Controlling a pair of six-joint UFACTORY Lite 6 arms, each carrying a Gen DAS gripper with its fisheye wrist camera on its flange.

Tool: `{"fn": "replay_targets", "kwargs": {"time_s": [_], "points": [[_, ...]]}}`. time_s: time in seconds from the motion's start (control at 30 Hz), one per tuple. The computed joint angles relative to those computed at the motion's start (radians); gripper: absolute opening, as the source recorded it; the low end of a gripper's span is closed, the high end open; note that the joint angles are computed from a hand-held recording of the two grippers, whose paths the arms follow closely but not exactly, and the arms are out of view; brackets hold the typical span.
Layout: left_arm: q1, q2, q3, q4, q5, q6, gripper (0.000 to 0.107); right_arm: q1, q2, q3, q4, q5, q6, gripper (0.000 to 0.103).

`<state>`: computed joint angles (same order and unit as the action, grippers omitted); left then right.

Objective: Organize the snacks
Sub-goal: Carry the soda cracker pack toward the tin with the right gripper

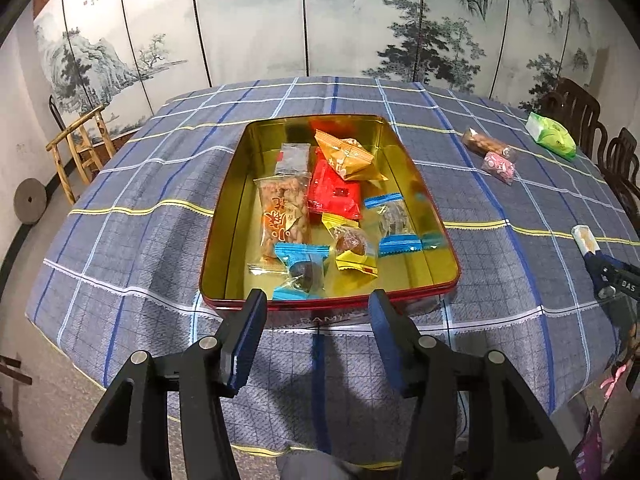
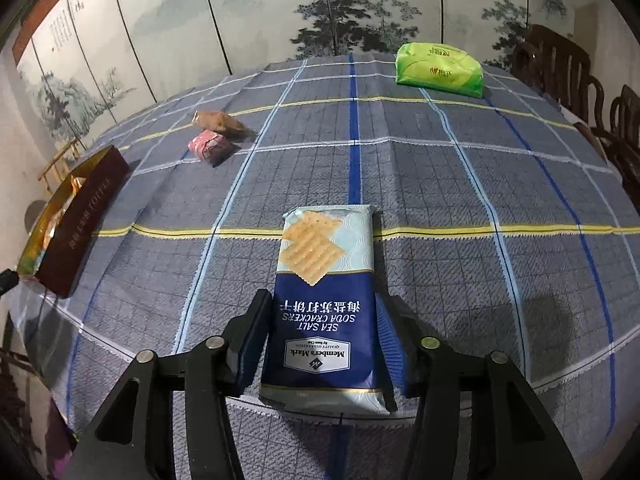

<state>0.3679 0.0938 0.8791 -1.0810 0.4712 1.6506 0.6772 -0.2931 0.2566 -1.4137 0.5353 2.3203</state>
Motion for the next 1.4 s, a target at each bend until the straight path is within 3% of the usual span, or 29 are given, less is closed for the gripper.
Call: {"fn": "replay_targets", "kwargs": {"time_s": [0.23,0.27,0.33,0.43,0.53,0.97,1.07,1.13,1.4], "points": [[-0.010,-0.009,-0.011,0.004,-0.005,-0.001,0.050,-0.065,0.182,0.143,0.047,-0.005,-0.146,0.060],[-0.009,-0.009,-0.010,0.003,-0.005,0.000,0.050,-0.068,0.181,0.150,0.062,-0.009,-0.176,0.050],[0.001,-0.010,-0.005,0.008,0.007,-0.007,0.050,-0.071,0.166,0.150,0.091,-0.024,-0.219,0.051],[0.028,-0.016,0.004,0.022,0.043,-0.018,0.050,-0.044,0.043,0.085,0.021,-0.076,-0.124,0.050],[0.049,-0.031,-0.001,0.028,0.064,-0.013,0.054,0.009,0.025,0.134,0.063,-0.062,-0.146,0.050],[0.129,-0.022,0.035,0.077,0.117,-0.037,0.062,0.087,0.452,0.752,0.094,-0.185,-0.316,0.051],[0.141,-0.020,0.047,0.084,0.119,-0.038,0.064,0.102,0.592,0.941,0.209,-0.193,-0.477,0.051],[0.147,-0.022,0.052,0.081,0.111,-0.033,0.072,0.104,0.686,1.065,0.301,-0.204,-0.593,0.051],[0.171,0.003,0.083,0.071,0.099,-0.009,0.074,0.076,1.062,1.565,0.821,-0.180,-1.160,0.051]]}}
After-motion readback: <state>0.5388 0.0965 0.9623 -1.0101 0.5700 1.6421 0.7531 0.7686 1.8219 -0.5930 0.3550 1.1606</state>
